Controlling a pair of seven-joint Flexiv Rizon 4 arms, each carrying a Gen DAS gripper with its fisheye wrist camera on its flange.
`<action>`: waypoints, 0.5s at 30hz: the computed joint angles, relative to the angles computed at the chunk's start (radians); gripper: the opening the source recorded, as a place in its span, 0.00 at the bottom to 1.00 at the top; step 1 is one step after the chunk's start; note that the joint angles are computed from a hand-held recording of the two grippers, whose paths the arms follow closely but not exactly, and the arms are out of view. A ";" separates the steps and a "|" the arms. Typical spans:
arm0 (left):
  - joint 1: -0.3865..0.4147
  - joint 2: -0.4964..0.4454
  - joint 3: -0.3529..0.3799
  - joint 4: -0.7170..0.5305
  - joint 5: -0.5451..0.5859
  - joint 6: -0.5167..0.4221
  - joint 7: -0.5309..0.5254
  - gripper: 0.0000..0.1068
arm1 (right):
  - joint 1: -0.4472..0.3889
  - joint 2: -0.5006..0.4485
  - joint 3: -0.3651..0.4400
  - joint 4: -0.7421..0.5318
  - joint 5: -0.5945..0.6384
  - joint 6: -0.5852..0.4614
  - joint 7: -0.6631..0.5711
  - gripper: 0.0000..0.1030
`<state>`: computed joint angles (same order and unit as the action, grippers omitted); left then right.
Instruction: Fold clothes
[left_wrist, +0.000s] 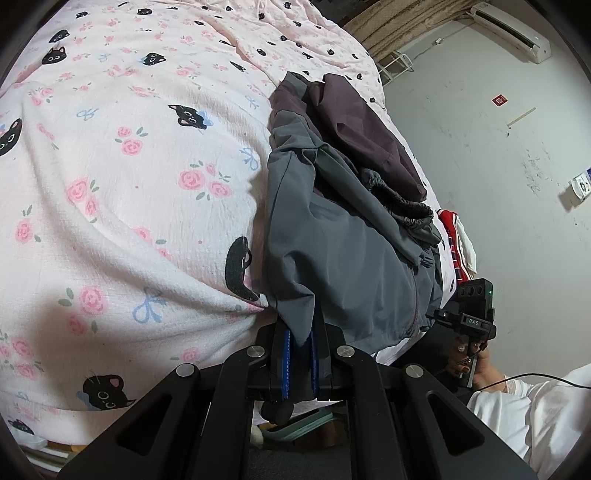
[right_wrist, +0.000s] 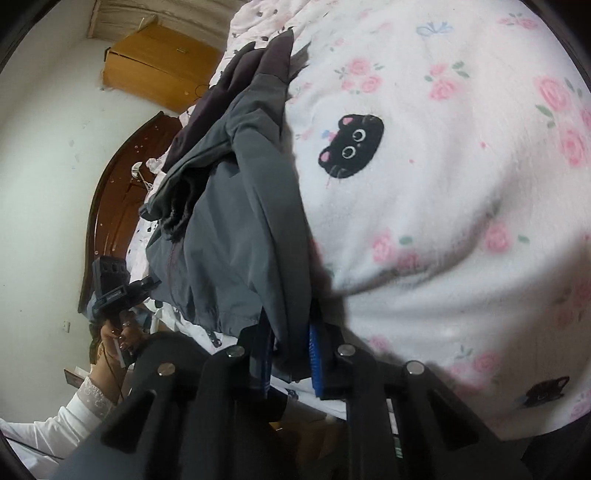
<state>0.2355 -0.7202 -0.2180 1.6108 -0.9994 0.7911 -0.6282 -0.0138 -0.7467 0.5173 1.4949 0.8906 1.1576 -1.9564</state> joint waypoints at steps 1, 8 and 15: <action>0.004 0.006 -0.005 0.008 -0.012 0.002 0.007 0.06 | -0.008 0.002 0.007 0.000 0.004 -0.008 -0.011 0.13; 0.012 0.066 -0.017 0.085 -0.135 0.011 0.095 0.06 | -0.106 0.015 0.053 -0.022 0.140 -0.153 -0.123 0.07; 0.007 0.098 -0.027 0.107 -0.337 -0.046 0.200 0.06 | -0.158 0.027 0.023 -0.072 0.255 -0.339 -0.181 0.07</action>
